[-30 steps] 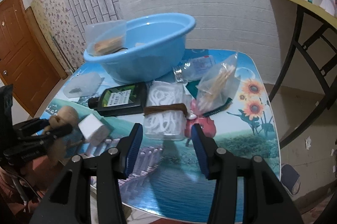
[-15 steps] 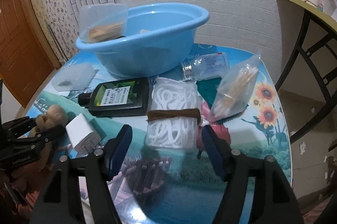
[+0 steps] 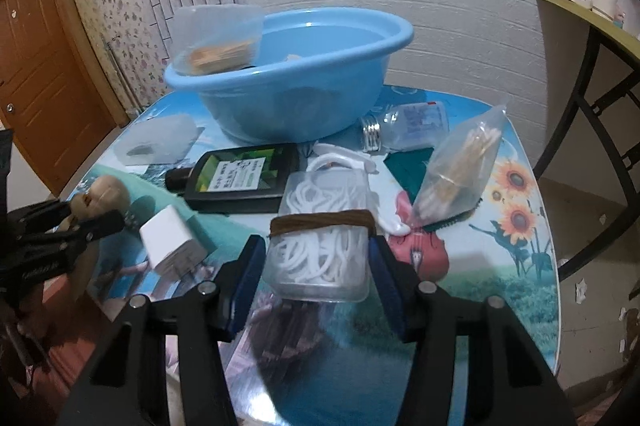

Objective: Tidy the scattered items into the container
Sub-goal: 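Hold the bear in the left gripper while the right gripper grasps the white cable box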

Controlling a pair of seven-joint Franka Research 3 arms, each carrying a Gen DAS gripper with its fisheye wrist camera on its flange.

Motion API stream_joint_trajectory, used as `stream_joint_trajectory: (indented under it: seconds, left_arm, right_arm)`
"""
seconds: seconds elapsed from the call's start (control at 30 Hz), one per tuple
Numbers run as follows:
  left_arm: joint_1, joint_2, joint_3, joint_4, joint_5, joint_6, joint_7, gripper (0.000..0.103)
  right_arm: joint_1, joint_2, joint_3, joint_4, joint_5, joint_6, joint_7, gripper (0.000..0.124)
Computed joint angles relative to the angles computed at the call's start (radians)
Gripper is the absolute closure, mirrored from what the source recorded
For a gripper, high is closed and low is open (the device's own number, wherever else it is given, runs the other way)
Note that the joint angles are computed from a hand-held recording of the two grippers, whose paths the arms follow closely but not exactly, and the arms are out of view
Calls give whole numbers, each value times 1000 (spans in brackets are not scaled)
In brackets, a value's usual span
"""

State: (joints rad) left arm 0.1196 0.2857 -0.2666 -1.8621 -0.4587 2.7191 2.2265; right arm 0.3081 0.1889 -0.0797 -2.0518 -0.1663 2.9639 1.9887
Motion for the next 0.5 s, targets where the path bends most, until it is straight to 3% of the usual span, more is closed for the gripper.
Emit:
stream_joint_trajectory:
  seconds: [0.3, 0.5]
  left_arm:
    - [-3, 16, 6, 6, 47, -5, -42, 60]
    - [-10, 17, 5, -17, 82, 44, -45, 55]
  right_arm:
    - [-3, -29, 1, -34, -64, -39, 52, 71]
    - [1, 0, -5, 0, -117, -64, 85, 67]
